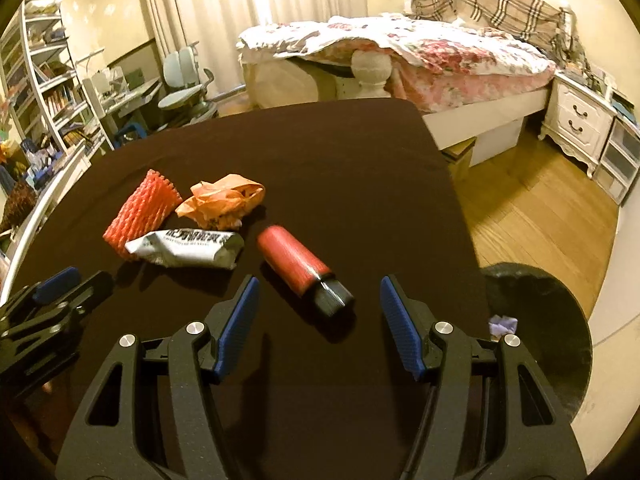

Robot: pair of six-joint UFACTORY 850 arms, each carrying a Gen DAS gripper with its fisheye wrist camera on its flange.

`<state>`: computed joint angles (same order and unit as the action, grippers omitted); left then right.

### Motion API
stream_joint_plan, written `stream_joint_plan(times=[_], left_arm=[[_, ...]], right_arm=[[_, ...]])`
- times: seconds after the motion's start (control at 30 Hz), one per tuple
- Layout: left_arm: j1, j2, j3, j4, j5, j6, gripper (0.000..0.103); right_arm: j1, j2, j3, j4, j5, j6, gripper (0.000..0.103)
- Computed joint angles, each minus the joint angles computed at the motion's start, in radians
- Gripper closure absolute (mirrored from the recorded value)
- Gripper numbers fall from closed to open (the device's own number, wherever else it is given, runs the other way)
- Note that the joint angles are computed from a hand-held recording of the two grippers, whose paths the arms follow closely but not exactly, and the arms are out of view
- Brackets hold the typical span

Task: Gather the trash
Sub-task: 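Grasp the red cylinder with the right gripper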

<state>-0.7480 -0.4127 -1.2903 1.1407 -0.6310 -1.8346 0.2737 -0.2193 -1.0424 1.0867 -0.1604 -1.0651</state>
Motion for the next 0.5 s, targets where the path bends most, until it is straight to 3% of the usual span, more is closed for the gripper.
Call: stream_joint_plan(times=[0.1, 0.17, 0.23, 0.5], left_arm=[[0.014, 0.006, 0.003, 0.005, 0.004, 0.002, 0.030], [0.023, 0.007, 0.001, 0.007, 0.011, 0.006, 0.030], [0.034, 0.003, -0.006, 0.008, 0.023, 0.011, 0.030], [0.063, -0.019, -0.027, 0.007, 0.046, 0.043, 0.030]], right_arm=[[0.015, -0.038, -0.045, -0.192, -0.003, 0.182, 0.051], [0.022, -0.059, -0.071, -0.332, -0.015, 0.314, 0.068], [0.027, -0.077, -0.089, -0.393, -0.033, 0.372, 0.074], [0.026, -0.082, -0.103, -0.405, -0.038, 0.392, 0.076]])
